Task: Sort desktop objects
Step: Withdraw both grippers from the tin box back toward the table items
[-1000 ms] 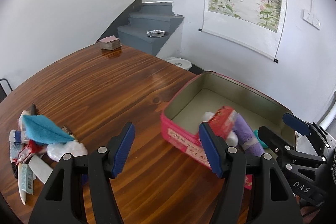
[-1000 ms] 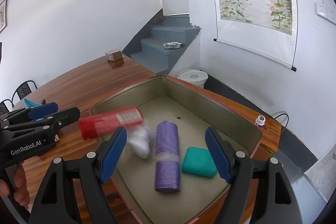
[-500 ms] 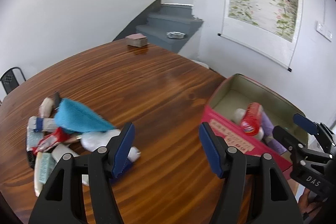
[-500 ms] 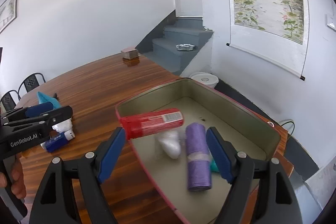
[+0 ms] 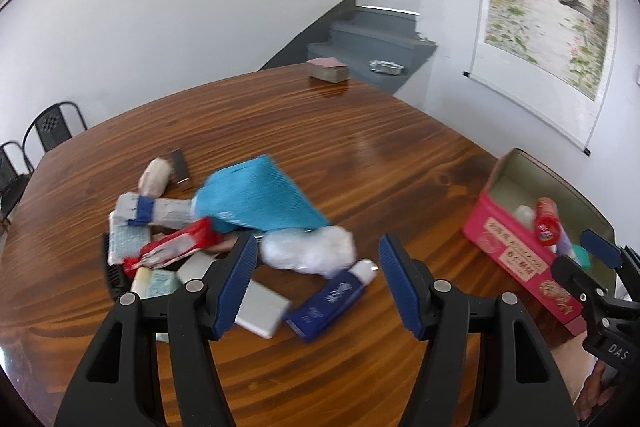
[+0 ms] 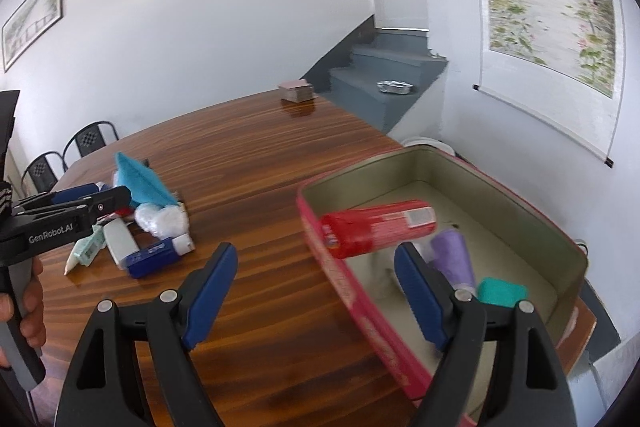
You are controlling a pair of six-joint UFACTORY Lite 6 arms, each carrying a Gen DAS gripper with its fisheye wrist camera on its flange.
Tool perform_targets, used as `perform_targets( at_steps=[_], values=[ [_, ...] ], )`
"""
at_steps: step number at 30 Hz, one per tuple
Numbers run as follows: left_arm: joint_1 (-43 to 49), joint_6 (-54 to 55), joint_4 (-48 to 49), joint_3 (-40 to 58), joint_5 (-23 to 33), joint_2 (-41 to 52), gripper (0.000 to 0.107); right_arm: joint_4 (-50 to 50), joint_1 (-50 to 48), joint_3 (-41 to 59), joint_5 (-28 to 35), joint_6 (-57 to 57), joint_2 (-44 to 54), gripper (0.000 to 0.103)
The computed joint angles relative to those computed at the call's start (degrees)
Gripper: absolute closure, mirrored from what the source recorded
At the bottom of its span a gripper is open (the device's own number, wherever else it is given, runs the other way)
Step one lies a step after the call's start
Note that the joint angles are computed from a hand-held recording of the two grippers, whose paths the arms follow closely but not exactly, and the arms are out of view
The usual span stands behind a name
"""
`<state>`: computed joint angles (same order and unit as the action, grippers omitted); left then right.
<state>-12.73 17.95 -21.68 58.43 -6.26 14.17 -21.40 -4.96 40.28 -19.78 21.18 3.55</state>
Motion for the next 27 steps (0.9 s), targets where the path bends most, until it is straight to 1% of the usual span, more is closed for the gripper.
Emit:
perform_targets(
  at_steps=[2, 3, 5, 7, 8, 11, 14, 17, 19, 20, 22, 23, 24, 27],
  values=[
    [1.4, -8.9, 8.9, 0.0, 0.6, -0.1, 0.04, -5.4, -0.1, 1.1, 0.0, 5.3, 0.8, 0.019],
    [1.8, -11.6, 11.6, -0.1, 0.7, -0.1, 0.04, -7.1, 0.0, 1.4, 0.0, 7.3, 1.1, 0.019],
    [2.1, -12.4, 13.0, -0.7, 0.6, -0.7, 0.04, -6.8, 0.1, 1.8, 0.3, 7.5, 1.4, 0.019],
    [2.3, -8.1, 9.3, -1.2, 0.3, -1.0, 0.04, -5.0, 0.4, 2.1, 0.6, 5.9, 1.4, 0.019],
    [2.6, -8.1, 9.5, -1.5, 0.3, -1.3, 0.04, -5.0, 0.4, 2.1, 0.6, 6.0, 1.5, 0.019],
    [4.1, -13.9, 15.9, -2.0, 0.5, -1.4, 0.04, -5.6, 1.0, 2.5, 0.7, 6.6, 2.1, 0.019],
    [5.4, -12.1, 14.6, -2.1, 0.7, -1.2, 0.04, -6.1, 2.1, 2.9, 0.7, 7.0, 2.9, 0.019],
    [7.4, -16.6, 20.3, -2.7, 0.5, -1.1, 0.04, -5.4, 3.7, 3.2, 0.8, 6.4, 3.9, 0.019],
    [8.9, -16.6, 20.9, -3.2, 0.5, -1.2, 0.04, -5.3, 4.7, 3.5, 0.7, 6.3, 4.7, 0.018],
    [9.8, -18.8, 23.4, -3.4, 0.5, -1.2, 0.04, -4.8, 5.1, 3.7, 0.7, 6.0, 5.1, 0.018],
    [12.0, -27.3, 32.5, -3.9, 0.3, -1.2, 0.04, -4.6, 6.0, 4.1, 0.8, 5.9, 6.0, 0.018],
    [13.1, -30.2, 35.6, -4.0, 0.2, -1.1, 0.04, -3.8, 6.6, 4.4, 0.8, 5.3, 6.4, 0.018],
    [14.1, -31.5, 37.3, -4.1, 0.1, -1.0, 0.04, -3.3, 7.1, 4.7, 1.0, 4.9, 7.0, 0.018],
    [16.5, -31.2, 37.5, -4.5, -0.1, -0.7, 0.04, -2.0, 8.4, 5.4, 1.2, 3.8, 8.0, 0.018]
  ],
)
